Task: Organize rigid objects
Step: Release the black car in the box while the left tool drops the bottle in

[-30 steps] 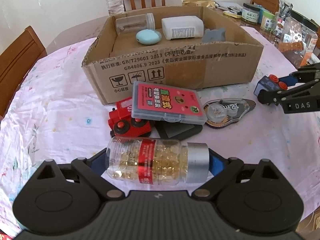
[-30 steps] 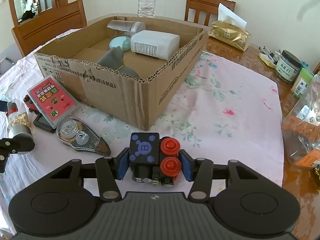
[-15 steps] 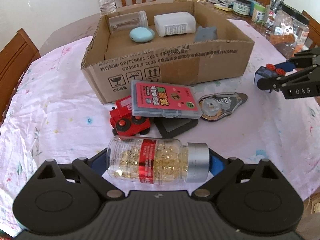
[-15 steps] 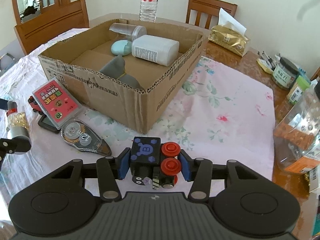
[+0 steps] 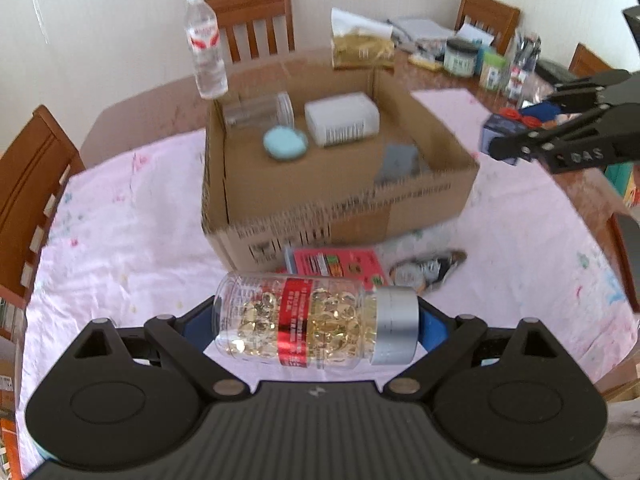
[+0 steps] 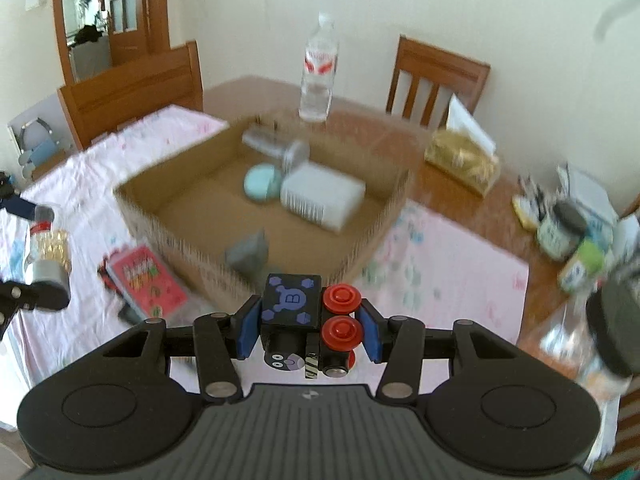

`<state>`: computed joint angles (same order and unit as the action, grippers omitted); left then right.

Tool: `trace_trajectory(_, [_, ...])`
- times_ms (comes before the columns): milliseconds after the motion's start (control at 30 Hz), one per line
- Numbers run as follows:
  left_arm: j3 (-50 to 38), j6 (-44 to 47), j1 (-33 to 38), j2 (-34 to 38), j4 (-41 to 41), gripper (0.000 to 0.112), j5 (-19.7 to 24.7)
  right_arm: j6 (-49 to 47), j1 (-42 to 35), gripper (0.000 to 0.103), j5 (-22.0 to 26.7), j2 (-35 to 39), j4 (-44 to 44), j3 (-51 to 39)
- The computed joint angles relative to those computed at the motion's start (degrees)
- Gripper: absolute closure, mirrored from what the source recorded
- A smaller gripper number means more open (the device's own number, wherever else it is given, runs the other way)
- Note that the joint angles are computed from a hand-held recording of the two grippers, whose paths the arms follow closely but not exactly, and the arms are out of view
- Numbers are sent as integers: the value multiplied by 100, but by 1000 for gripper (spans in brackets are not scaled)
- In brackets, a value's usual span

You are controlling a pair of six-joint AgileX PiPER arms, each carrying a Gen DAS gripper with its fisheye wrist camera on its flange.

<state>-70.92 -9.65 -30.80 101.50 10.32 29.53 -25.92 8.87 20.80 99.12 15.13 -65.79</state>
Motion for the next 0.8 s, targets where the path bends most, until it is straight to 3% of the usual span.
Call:
trace_trajectory(300, [-267,-92,121,-37,259,17,-10,-189,56,48,456,1100,245,-1701])
trace_trajectory(500, [-490,-125,227,82,336,17,40,138,116,48,784,1878,-46,-2710])
trace_trajectory(533, [-514,-136,232,103,353,17,42,240,116,44,830,1989,-93,-2862])
trace_trajectory(667, [-688,14,281,203,285,17,72,778,201,1,640,2045,-534,-2914])
trace_trajectory(800, [-965,299,335,377,127,17,104,1118,245,0,627,1822,-733,-2700])
